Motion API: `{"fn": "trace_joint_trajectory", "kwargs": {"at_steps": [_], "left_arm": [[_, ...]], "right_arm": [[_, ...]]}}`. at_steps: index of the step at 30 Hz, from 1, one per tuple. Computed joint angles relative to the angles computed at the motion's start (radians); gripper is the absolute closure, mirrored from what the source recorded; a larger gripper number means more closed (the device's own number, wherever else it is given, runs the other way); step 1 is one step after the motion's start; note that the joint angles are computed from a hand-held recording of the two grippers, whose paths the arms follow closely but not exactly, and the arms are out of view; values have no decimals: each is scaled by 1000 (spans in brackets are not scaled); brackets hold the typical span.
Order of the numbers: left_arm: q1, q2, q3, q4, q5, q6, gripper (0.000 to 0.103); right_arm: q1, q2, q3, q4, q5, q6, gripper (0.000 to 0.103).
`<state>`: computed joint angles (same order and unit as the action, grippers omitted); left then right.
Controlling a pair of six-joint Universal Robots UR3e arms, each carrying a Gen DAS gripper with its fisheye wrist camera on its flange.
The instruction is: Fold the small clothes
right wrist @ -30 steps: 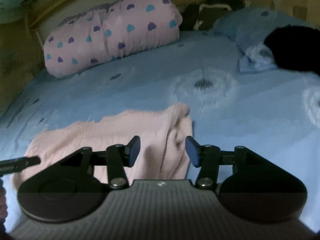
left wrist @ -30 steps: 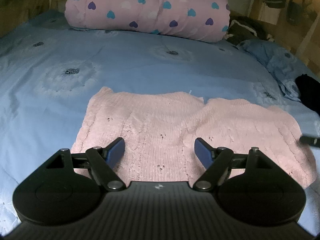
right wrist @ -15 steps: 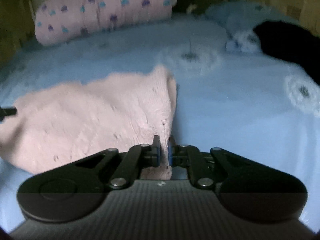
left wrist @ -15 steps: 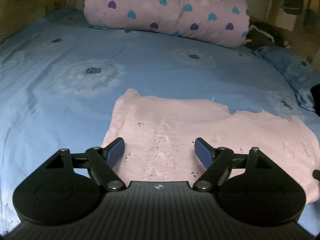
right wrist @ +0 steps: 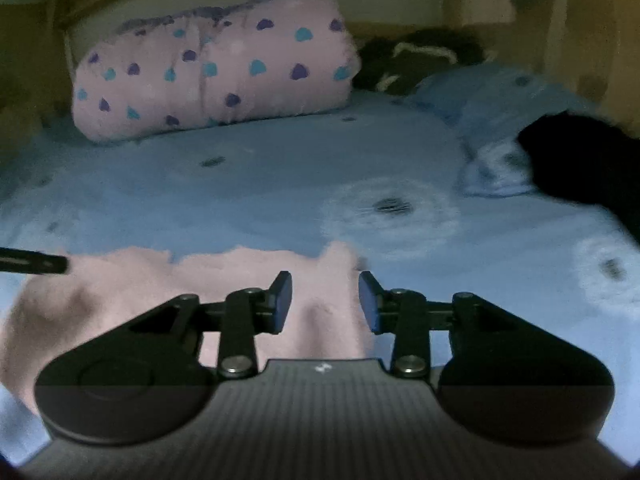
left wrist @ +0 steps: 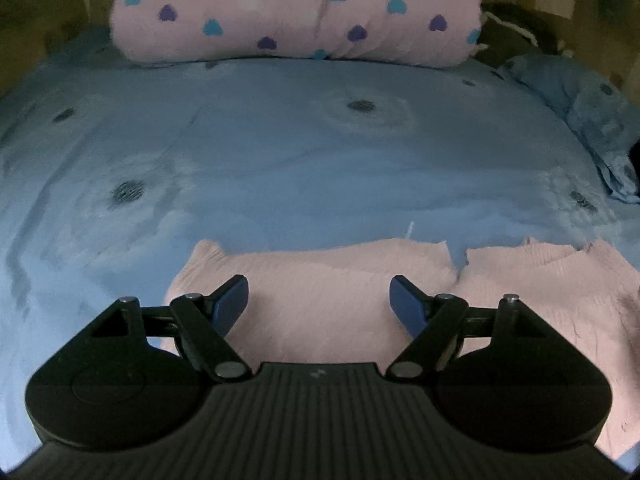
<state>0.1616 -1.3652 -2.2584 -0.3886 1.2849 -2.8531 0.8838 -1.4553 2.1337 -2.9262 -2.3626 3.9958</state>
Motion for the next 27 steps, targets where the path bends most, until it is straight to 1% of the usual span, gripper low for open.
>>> {"fn": "trace_joint_trajectory", "kwargs": {"at_steps": [2, 3, 4, 7, 8, 9, 10, 11, 12, 13, 15, 16, 17, 20, 21, 22, 23, 24, 25, 27], "left_arm": [[-60, -75, 19, 70, 42, 1, 21], [-95, -121, 30, 108, 72, -4, 21], [-119, -159, 42, 130, 93, -10, 22], [-164, -252, 78, 139, 131, -40, 24], [-172, -265, 66, 173, 139, -52, 31], [-171, -264, 38, 224, 129, -52, 54], [-171, -257, 22, 250, 120, -45, 68], [-179, -248, 9, 275, 132, -47, 91], [-193, -246, 0, 313, 156, -52, 95], [-200, -249, -10, 354, 169, -50, 96], [-229, -286, -15, 470, 230, -40, 97], [-235, -304, -9, 506, 247, -39, 97], [-237, -324, 11, 513, 253, -47, 97], [-240, -392, 108, 430, 263, -95, 97], [-247, -422, 145, 386, 267, -98, 97], [-258, -451, 166, 371, 283, -103, 97], [-268, -473, 169, 387, 302, -103, 96], [-279, -488, 160, 430, 321, -94, 96], [-286, -491, 159, 439, 332, -88, 96], [-283, -465, 162, 398, 326, -89, 95]], "right_arm": [[-58, 42, 52, -175, 85, -63, 64], [-69, 59, 65, -209, 105, -74, 64], [-76, 72, 64, -209, 112, -76, 64], [-66, 99, 54, -177, 80, -85, 64], [-67, 93, 56, -172, 80, -82, 64], [-71, 83, 66, -176, 89, -74, 64], [-71, 75, 71, -171, 92, -63, 64], [-68, 73, 68, -157, 90, -55, 64], [-63, 73, 55, -121, 83, -51, 64], [-55, 76, 39, -78, 71, -50, 64], [-44, 84, 19, -24, 51, -53, 56], [-41, 81, 10, 13, 47, -39, 53], [-49, 71, 12, 37, 60, -25, 52], [-82, 36, 56, 12, 124, 22, 52], [-89, 29, 63, 7, 133, 24, 51], [-90, 28, 63, 8, 134, 23, 50], [-89, 28, 60, 14, 133, 23, 49], [-86, 31, 57, 17, 129, 23, 48], [-85, 35, 53, 19, 128, 19, 48], [-85, 42, 45, 19, 127, 5, 48]]}}
